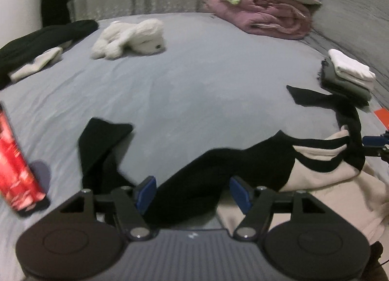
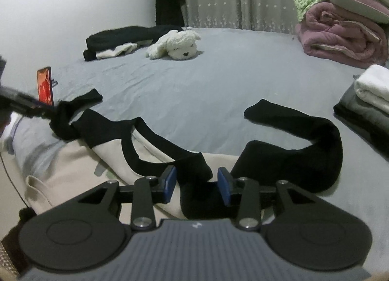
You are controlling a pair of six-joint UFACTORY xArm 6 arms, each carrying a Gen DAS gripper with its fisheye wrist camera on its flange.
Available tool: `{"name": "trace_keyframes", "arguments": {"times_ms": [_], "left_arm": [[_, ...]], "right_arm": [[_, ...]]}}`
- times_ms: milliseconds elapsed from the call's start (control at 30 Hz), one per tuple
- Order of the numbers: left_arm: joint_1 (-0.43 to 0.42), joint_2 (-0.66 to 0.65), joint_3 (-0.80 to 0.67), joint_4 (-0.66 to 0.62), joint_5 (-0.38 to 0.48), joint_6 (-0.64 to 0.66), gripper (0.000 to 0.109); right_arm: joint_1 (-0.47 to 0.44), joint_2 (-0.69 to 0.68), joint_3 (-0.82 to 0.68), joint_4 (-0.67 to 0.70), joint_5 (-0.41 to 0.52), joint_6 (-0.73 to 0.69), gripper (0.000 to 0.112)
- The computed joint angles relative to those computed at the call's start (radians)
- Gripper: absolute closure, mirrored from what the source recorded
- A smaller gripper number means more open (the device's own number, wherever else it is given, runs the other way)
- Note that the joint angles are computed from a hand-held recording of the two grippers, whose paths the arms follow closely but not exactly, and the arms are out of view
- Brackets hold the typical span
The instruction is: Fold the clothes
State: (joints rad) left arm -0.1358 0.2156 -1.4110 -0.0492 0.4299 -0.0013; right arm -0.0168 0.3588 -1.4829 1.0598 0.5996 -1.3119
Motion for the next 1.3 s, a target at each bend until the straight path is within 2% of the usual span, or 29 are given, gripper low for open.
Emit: {"name": "trace_keyframes", "arguments": {"times_ms": [133,233,333,400,433,467,500,533,567,633,833,933,967,1000,1033,1100,1300], "left_arm": [[0.003,0.091,-0.102,-0.069,0.019,0.069,0.04],[0.01,0.14,-0.159,-0.168,0.037,0.148,0.04],[0.028,0.186,-0.224,-0.31,0.099,0.234,0.04],[0.038,0.213,-0.265,-0.371,0.151,0.249,0.045],[0.041,0.224,-0.281,-0.393,0.175,0.25,0.057],[0.042,0.229,-0.288,-0.413,0.188,0.257,0.067],[0.043,0.233,-0.293,-0.431,0.198,0.263,0.086],[0.038,0.228,-0.284,-0.433,0.181,0.266,0.101],[0.034,0.224,-0.275,-0.435,0.163,0.269,0.106],[0.022,0.216,-0.258,-0.42,0.116,0.26,0.109],[0.012,0.258,-0.302,-0.374,0.012,0.2,0.109],[0.023,0.313,-0.389,-0.402,0.07,0.188,0.107],[0.027,0.329,-0.416,-0.417,0.096,0.188,0.104],[0.031,0.337,-0.432,-0.437,0.121,0.196,0.093],[0.032,0.338,-0.435,-0.461,0.136,0.213,0.075],[0.034,0.334,-0.428,-0.504,0.154,0.251,0.061],[0.035,0.297,-0.366,-0.544,0.219,0.315,0.062]], "right_arm": [[0.011,0.036,-0.039,-0.057,0.001,0.031,0.07],[0.016,0.066,-0.07,-0.089,0.002,0.055,0.07],[0.018,0.096,-0.103,-0.111,0.018,0.071,0.07],[0.021,0.112,-0.122,-0.132,0.03,0.085,0.07],[0.025,0.117,-0.125,-0.138,0.026,0.083,0.073],[0.029,0.118,-0.124,-0.137,0.015,0.073,0.084],[0.033,0.118,-0.124,-0.139,0.004,0.064,0.096],[0.036,0.117,-0.123,-0.134,-0.008,0.057,0.096],[0.04,0.116,-0.123,-0.125,-0.022,0.047,0.097],[0.05,0.118,-0.128,-0.108,-0.061,0.026,0.098],[0.088,0.188,-0.238,-0.113,-0.176,0.035,0.099],[0.102,0.228,-0.302,-0.135,-0.201,0.055,0.099],[0.106,0.241,-0.322,-0.143,-0.203,0.062,0.099],[0.106,0.247,-0.334,-0.147,-0.199,0.064,0.099],[0.106,0.249,-0.339,-0.149,-0.193,0.062,0.099],[0.104,0.244,-0.335,-0.148,-0.18,0.053,0.099],[0.079,0.188,-0.25,-0.134,-0.139,0.06,0.099]]}}
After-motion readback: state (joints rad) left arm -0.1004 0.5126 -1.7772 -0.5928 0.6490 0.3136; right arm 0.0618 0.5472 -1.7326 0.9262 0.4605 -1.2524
